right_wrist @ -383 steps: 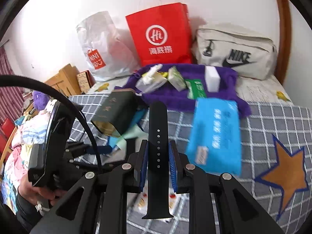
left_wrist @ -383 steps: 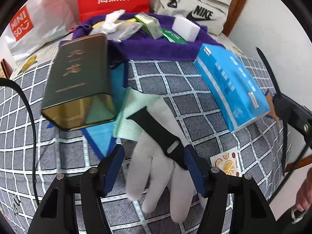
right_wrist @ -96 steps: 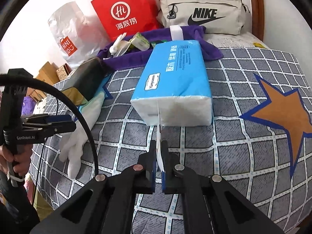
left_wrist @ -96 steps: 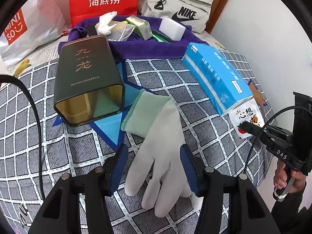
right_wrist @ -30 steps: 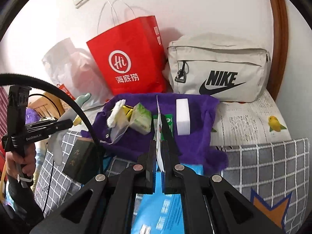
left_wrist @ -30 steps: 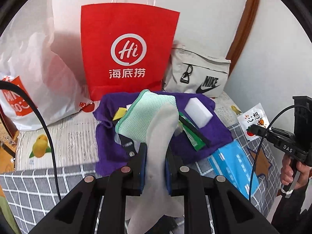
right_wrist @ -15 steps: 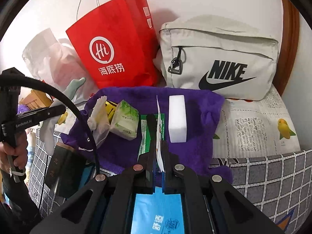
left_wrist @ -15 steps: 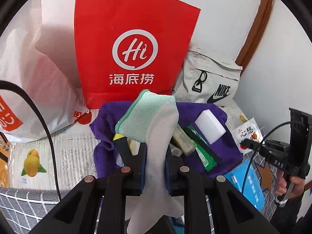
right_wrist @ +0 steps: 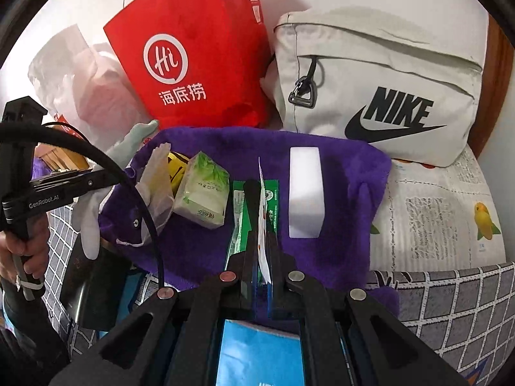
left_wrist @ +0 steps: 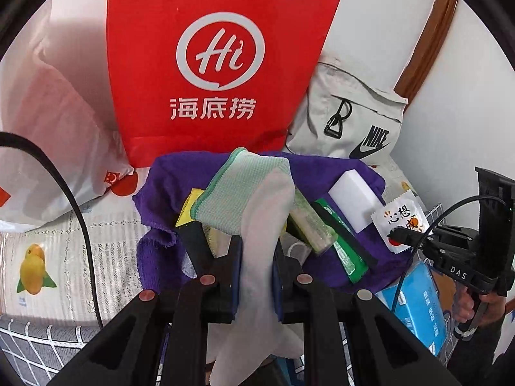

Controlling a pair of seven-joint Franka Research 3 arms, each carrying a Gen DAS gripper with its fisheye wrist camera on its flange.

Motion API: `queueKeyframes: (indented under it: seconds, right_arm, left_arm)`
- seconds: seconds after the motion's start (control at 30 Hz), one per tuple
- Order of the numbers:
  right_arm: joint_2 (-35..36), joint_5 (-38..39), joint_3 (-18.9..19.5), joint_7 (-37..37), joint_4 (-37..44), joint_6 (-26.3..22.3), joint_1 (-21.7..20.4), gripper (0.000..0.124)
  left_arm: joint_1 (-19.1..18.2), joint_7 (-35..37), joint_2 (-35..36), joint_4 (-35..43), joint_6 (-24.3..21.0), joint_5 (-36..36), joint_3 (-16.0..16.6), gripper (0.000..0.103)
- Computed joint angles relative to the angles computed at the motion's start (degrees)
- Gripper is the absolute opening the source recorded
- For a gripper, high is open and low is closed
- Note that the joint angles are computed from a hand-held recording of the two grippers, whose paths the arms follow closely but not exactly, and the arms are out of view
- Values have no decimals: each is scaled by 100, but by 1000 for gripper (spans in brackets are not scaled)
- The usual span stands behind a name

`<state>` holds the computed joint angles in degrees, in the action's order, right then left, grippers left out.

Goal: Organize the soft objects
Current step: 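Lower the packet onto the towel with the right tool while the left tool lowers the glove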

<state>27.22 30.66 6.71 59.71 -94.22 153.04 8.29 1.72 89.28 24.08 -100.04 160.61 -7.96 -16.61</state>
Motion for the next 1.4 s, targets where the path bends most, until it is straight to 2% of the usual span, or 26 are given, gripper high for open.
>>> queueKeyframes:
  seconds: [0.63, 0.77, 1.03, 1.13, 1.27, 1.33, 1.4]
  right_arm:
    - [722, -669, -178, 593, 919, -652, 250, 4]
    - [851, -505, -6, 489, 1130, -952, 98, 4]
    - [1016, -587, -88, 595, 1381, -1131, 174, 8]
    - [998, -657, -143, 670, 1359, -1082, 197, 14]
    - [908, -697, -166, 693, 1236, -978, 166, 36]
    - [804, -665, -139, 613, 1084, -853, 127, 42]
    - [680, -612, -115, 539, 898, -677, 104, 44]
  left_arm:
    - [69, 58, 108, 124, -77, -65, -51, 16]
    - [66, 127, 144, 165, -128, -82, -68, 16]
    - [53, 227, 182, 200, -185, -109, -80, 16]
    - [41, 223, 196, 208, -180, -117, -74, 16]
    - [55, 217, 196, 183, -76, -163, -92, 16]
    - [4, 89, 221, 219, -49, -121, -35, 16]
    - [-46, 10, 255, 286, -99, -30, 8, 16]
